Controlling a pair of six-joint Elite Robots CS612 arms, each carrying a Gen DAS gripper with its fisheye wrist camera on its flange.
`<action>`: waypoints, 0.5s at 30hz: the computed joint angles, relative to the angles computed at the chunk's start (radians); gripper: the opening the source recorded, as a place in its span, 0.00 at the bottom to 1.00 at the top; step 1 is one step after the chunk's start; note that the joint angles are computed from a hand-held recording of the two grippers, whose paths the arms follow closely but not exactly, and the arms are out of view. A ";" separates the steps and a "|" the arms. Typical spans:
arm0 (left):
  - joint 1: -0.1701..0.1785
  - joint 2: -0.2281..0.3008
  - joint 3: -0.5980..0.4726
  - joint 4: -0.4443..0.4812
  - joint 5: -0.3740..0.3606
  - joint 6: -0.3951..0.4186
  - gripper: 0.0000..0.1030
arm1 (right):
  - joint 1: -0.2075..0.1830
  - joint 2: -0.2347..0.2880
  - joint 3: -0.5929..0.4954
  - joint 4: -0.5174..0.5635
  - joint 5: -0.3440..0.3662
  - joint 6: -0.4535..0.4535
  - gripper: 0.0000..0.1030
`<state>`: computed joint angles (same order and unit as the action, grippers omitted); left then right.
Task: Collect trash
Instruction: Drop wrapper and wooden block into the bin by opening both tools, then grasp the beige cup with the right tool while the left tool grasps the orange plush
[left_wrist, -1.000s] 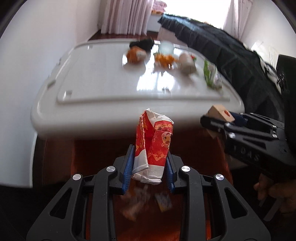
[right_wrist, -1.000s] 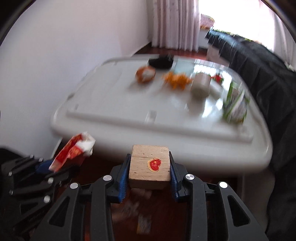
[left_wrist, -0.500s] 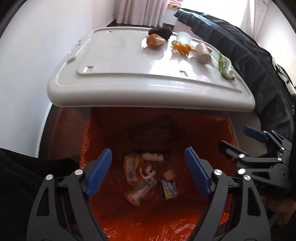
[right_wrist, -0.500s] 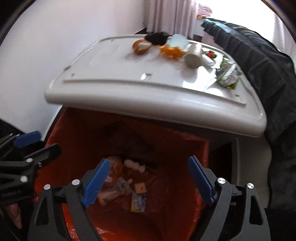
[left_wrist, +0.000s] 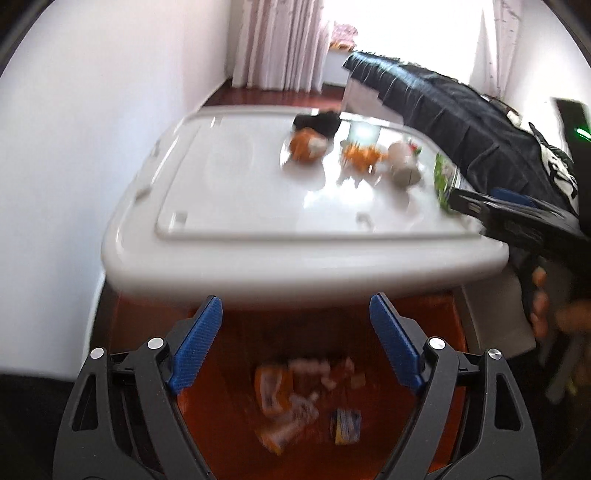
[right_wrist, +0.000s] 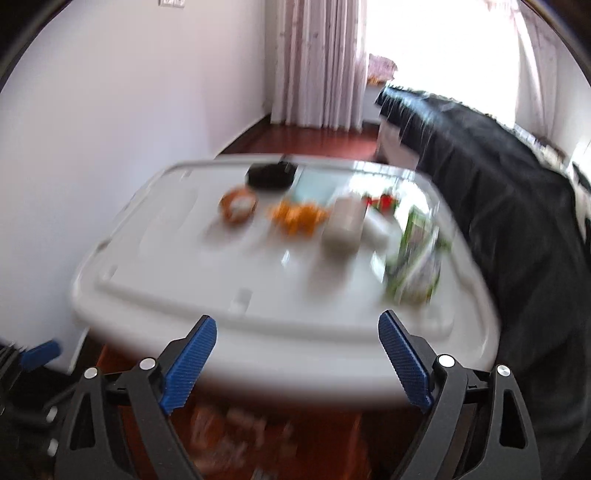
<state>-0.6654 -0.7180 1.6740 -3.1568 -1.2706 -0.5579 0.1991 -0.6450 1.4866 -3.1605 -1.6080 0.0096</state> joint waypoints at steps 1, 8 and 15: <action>0.001 0.005 -0.015 -0.004 0.009 0.011 0.78 | 0.000 0.013 -0.026 0.008 -0.014 -0.005 0.86; 0.015 0.057 -0.130 -0.018 0.028 0.055 0.78 | -0.013 0.140 -0.255 0.146 -0.100 0.011 0.86; 0.022 0.080 -0.155 -0.008 0.012 0.057 0.78 | -0.019 0.224 -0.408 0.284 -0.131 0.028 0.83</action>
